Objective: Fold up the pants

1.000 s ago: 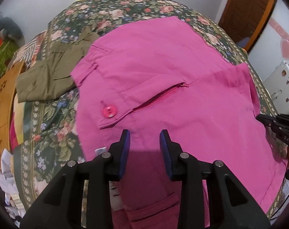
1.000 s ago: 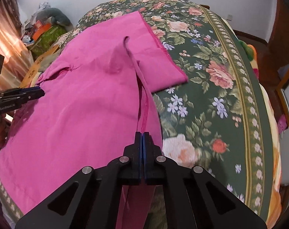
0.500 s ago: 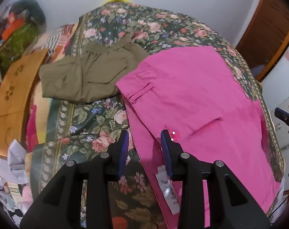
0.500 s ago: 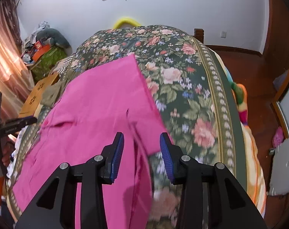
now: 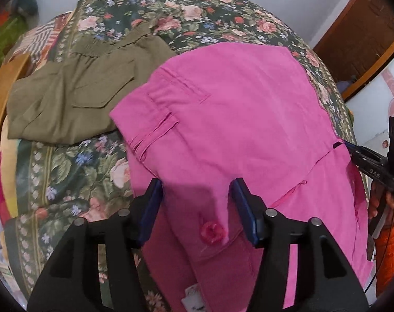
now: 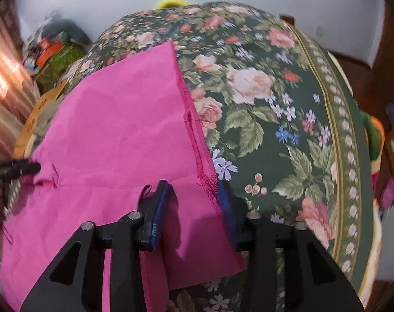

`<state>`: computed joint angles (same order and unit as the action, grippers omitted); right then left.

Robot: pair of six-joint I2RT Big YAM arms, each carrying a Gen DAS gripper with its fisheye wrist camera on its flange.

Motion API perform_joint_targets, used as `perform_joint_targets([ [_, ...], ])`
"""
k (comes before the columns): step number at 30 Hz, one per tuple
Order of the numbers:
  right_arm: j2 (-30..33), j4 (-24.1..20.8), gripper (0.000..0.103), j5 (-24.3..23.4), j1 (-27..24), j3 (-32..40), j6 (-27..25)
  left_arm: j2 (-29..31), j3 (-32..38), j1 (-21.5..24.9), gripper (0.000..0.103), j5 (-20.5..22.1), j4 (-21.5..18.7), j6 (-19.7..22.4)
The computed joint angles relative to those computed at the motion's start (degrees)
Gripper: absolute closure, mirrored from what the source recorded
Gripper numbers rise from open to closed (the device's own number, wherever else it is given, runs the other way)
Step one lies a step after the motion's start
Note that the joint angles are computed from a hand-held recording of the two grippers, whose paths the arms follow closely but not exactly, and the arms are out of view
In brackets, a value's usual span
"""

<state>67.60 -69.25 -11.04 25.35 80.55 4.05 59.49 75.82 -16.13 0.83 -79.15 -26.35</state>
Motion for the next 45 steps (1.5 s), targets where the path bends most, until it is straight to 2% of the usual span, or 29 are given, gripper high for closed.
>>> perform_joint_targets([
  [1,-1.05,1.55,0.096,-0.38,0.02,-1.38,0.29,0.19,0.18,-0.35,0.051,-0.58,0.13,0.15],
  [4,-2.91,3.46,0.1,2.53,1.45,-3.4,-1.66,0.97,1.13,-1.55,0.059,-2.56,-0.06,0.4],
  [8,-3.37,3.12,0.101,5.96,1.56,-3.5,-3.83,3.38,3.15,-3.62,0.06,-5.15,-0.95,2.01],
  [14,-4.87,1.53,0.101,7.55,-2.46,-5.46,-3.46,5.38,4.01,-4.36,0.059,-7.09,-0.14,3.65],
  [17,-4.83,-0.4,0.101,6.22,-3.11,-4.41,-3.41,4.04,3.98,-4.07,0.059,-7.71,-0.71,1.96],
  [20,-4.65,-3.73,0.099,4.31,-3.69,-1.59,-3.29,2.2,4.5,-3.84,0.058,-9.34,-1.5,1.99],
  [22,-4.92,-3.9,0.095,3.5,-3.97,0.14,-2.48,1.01,5.38,-2.71,0.056,-10.12,-2.11,2.67],
  [23,-4.87,-3.65,0.087,3.39,-3.87,0.84,-2.06,0.74,5.7,-2.27,0.052,-10.42,-2.17,2.72],
  [24,-4.91,-3.5,0.072,3.25,-3.93,1.77,-1.63,0.39,6.34,-1.45,0.046,-10.96,-1.95,2.78],
  [26,-4.85,-2.38,0.052,2.77,-3.81,3.44,-0.69,0.11,7.15,-0.17,0.037,-11.68,-1.15,3.31],
  [29,-3.96,0.38,0.05,2.92,-2.66,5.34,-1.7,0.69,8.31,2.0,0.032,-12.3,0.64,4.87],
  [33,1.04,1.1,0.039,2.96,-1.68,9.78,-2.01,3.22,8.62,5.08,0.032,-10.41,2.89,7.0],
  [38,7.11,3.11,0.039,3.43,-1.13,13.63,-2.56,6.49,7.3,7.63,0.032,-7.56,5.08,9.11],
  [40,9.75,4.24,0.039,3.57,-1.0,15.03,-2.65,7.39,6.45,8.6,0.036,-6.42,6.27,10.19],
  [42,11.77,5.31,0.039,2.37,-1.37,16.0,-2.35,8.41,5.97,9.82,0.045,-3.88,6.89,11.04],
  [45,15.44,5.22,0.039,1.04,-1.63,18.39,-1.82,9.66,5.4,11.18,0.048,0.25,7.18,12.66],
])
